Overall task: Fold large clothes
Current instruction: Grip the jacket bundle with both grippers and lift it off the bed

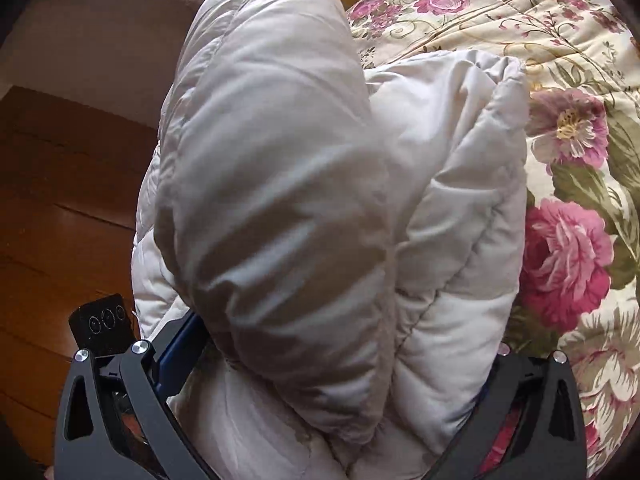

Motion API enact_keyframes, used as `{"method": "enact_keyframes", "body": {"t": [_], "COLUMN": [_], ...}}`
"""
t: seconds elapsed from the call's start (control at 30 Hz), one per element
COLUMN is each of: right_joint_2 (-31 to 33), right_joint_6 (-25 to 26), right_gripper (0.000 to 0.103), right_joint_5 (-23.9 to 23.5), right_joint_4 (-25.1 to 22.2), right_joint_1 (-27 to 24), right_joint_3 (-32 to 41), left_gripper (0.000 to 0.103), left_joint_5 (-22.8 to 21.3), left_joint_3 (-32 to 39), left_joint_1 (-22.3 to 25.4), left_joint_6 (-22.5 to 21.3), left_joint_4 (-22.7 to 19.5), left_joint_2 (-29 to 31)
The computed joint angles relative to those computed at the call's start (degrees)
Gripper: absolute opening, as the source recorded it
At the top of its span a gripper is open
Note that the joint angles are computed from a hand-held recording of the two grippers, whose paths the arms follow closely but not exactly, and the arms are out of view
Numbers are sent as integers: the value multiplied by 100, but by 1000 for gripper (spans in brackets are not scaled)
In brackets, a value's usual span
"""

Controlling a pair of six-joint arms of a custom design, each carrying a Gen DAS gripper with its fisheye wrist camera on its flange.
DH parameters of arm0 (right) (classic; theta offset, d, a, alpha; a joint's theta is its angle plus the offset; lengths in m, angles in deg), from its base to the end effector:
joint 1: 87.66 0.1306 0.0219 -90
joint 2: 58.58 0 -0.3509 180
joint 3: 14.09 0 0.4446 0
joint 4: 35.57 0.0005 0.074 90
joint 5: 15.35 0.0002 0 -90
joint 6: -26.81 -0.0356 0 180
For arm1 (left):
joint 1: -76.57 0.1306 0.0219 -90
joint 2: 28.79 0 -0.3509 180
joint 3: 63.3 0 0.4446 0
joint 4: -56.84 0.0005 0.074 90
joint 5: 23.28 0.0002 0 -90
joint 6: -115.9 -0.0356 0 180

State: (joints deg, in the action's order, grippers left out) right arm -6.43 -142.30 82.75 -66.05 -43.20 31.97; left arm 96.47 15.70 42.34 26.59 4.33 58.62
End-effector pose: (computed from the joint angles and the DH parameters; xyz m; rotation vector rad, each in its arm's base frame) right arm 0.2439 0.2316 0.2953 0.7977 2.2696 0.9857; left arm 0.4004 -0.2944 0.3243 0.9491 2.5103 -0.8867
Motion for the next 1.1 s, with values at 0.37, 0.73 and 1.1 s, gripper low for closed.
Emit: {"method": "enact_keyframes", "body": {"t": [0.37,0.73,1.1], "right_joint_2": [459,1192,2745], "right_joint_6": [378,1195,2378], "right_gripper": [90,87,87], "right_joint_5": [1850,2425,1193], "right_joint_4": [76,906,2045], "right_joint_1": [947,1316,724], "right_joint_3": [505,1215,2449], "left_gripper": [68,58,56], "left_joint_5": [-684,-1445,-1932], "left_joint_3": [-362,-663,-692], "left_joint_1": [-214,-114,723], "left_joint_6": [188,19,-387], "left_joint_4": [657,1066,1355], "left_joint_2": [-602,-1305,-1511]}}
